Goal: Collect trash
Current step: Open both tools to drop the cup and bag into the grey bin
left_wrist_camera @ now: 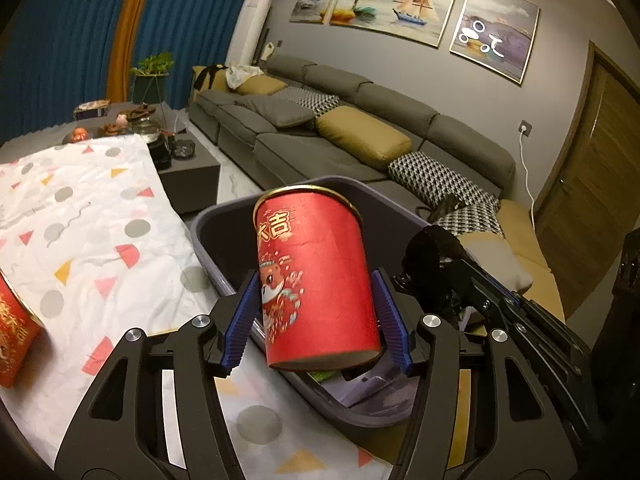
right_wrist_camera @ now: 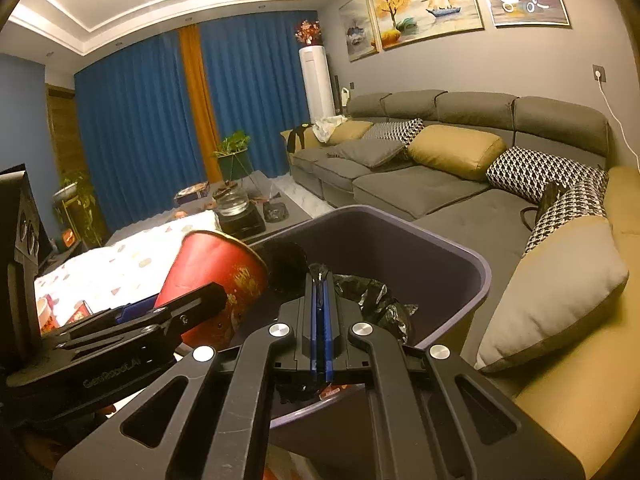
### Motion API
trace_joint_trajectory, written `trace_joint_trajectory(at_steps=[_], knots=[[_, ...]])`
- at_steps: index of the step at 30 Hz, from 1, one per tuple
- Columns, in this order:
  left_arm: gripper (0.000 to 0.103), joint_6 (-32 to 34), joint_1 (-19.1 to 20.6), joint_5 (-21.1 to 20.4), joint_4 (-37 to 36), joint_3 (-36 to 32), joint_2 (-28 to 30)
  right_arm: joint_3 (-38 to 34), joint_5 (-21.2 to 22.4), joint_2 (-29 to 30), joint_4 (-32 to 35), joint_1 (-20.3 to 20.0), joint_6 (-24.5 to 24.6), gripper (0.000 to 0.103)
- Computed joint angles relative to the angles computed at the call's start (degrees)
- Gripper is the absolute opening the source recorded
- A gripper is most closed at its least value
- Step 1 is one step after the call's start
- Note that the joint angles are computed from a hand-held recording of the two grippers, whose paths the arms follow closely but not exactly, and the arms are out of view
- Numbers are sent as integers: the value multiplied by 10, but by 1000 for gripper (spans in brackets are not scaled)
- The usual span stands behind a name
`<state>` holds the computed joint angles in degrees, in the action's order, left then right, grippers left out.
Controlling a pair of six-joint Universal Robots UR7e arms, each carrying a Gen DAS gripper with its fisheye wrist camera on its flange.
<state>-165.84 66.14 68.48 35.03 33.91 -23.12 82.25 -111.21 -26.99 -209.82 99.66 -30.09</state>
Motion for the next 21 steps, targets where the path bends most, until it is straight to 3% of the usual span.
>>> trace_joint_trajectory(at_steps=[5,8,10,12,14,21], knots=[[60,-10,4,7,18,-16,10,1,-6,-3,13,-2,10,4],[74,-23,8,4,4,0,-1,1,-3,-5,21,-5,14,13],[79,-33,9,1,-7,18,-14,0,-4,-6,21,-7,17,22],[83,-36,9,-6,-22,40,-28,3,-3,-6,14,-7,18,43],[85,-33,7,-14,-48,81,-54,9,-6,-6,-5,-3,10,47],[94,-33,-9,-84,-123,217,-136,40,-12,-10,-77,10,-9,78]])
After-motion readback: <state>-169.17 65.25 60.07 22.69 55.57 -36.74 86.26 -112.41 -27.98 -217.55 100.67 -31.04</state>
